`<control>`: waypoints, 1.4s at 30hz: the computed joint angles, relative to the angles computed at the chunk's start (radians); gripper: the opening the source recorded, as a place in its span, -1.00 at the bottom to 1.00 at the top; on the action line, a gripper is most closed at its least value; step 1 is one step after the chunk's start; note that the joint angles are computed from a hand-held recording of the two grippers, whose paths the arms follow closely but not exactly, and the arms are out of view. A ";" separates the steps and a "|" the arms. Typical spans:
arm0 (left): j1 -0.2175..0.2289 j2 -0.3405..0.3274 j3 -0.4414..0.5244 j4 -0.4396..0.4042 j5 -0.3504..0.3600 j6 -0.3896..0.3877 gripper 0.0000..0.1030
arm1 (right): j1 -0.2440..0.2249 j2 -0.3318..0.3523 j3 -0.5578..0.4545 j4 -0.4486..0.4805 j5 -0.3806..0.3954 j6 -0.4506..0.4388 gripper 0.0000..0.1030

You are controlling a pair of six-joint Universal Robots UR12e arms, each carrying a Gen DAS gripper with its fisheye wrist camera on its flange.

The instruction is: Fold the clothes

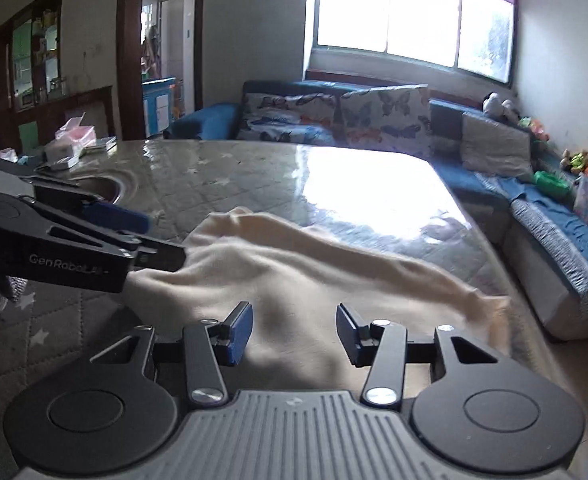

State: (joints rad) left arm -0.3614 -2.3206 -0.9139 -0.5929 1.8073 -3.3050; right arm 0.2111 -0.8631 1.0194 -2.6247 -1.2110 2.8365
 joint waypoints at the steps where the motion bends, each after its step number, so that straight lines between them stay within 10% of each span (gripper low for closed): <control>1: -0.002 -0.002 0.000 -0.001 -0.005 0.012 0.02 | 0.003 -0.002 0.005 0.007 -0.005 -0.020 -0.09; 7: -0.007 -0.002 -0.026 0.013 0.001 0.078 0.05 | -0.003 -0.016 0.028 0.028 0.014 -0.055 -0.08; 17: 0.005 0.020 -0.036 -0.025 -0.015 -0.023 0.12 | -0.009 -0.041 0.073 -0.025 -0.006 0.036 0.17; 42: -0.015 0.124 -0.197 -0.004 0.034 -0.097 0.98 | 0.022 -0.122 0.218 -0.134 -0.182 0.210 1.00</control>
State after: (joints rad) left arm -0.3764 -2.1965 -1.1111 -0.5967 1.8418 -3.4022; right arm 0.2332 -0.9854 1.2373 -2.7585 -1.3925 3.0466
